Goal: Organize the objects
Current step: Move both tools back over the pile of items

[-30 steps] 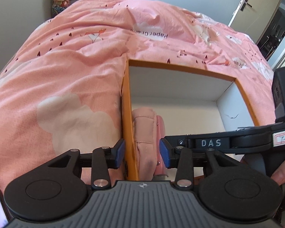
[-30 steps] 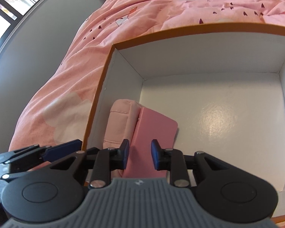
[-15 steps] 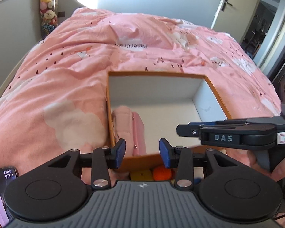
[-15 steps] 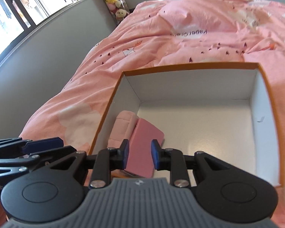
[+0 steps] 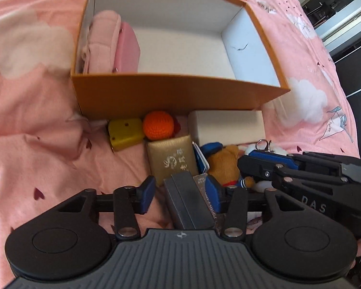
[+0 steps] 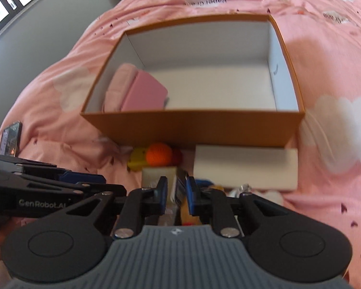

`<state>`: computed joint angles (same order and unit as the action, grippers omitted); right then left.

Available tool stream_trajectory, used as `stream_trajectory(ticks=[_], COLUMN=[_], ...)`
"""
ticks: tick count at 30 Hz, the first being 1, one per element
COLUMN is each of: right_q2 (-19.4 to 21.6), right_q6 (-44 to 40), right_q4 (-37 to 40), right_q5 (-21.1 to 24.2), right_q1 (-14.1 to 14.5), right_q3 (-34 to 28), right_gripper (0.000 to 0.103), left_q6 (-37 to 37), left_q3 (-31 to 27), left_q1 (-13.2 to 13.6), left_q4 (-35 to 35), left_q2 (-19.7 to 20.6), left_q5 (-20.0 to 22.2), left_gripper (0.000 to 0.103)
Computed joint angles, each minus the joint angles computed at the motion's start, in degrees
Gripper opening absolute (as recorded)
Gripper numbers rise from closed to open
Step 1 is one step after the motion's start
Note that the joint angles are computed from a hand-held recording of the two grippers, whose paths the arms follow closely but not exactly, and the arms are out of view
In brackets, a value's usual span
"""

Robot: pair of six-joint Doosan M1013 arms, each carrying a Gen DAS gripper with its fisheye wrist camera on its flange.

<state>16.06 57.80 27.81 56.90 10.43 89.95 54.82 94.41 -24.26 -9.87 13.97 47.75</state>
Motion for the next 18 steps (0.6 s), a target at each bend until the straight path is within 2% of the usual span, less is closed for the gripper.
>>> stream_trajectory(ticks=[1, 10, 13, 16, 18], right_q2=[-0.1, -0.2, 0.0, 0.1, 0.0], right_q6=[0.0, 1.6, 1.3, 1.1, 1.0], right_q4=[-0.1, -0.3, -0.5, -0.8, -1.0], right_q5=[0.3, 1.2, 1.9, 2.2, 2.1], right_q1=[-0.2, -0.7, -0.5, -0.3, -0.3], right_q3=[0.2, 0.9, 0.9, 0.9, 0.9], right_gripper=[0.018, 0.018, 0.018, 0.018, 0.019], left_q6=[0.3, 0.7, 1.6, 2.2, 2.1], left_q3=[0.0, -0.7, -0.1, 0.3, 0.5], left_q1=[0.0, -0.2, 0.2, 0.4, 0.4], left_q4=[-0.6, -4.3, -6.7, -8.3, -8.3], left_q2=[0.2, 2.0, 2.2, 2.1, 2.0], left_q5=[0.2, 3.0, 2.8, 2.4, 2.3], left_gripper=[0.063, 0.061, 0.057, 0.047, 0.047])
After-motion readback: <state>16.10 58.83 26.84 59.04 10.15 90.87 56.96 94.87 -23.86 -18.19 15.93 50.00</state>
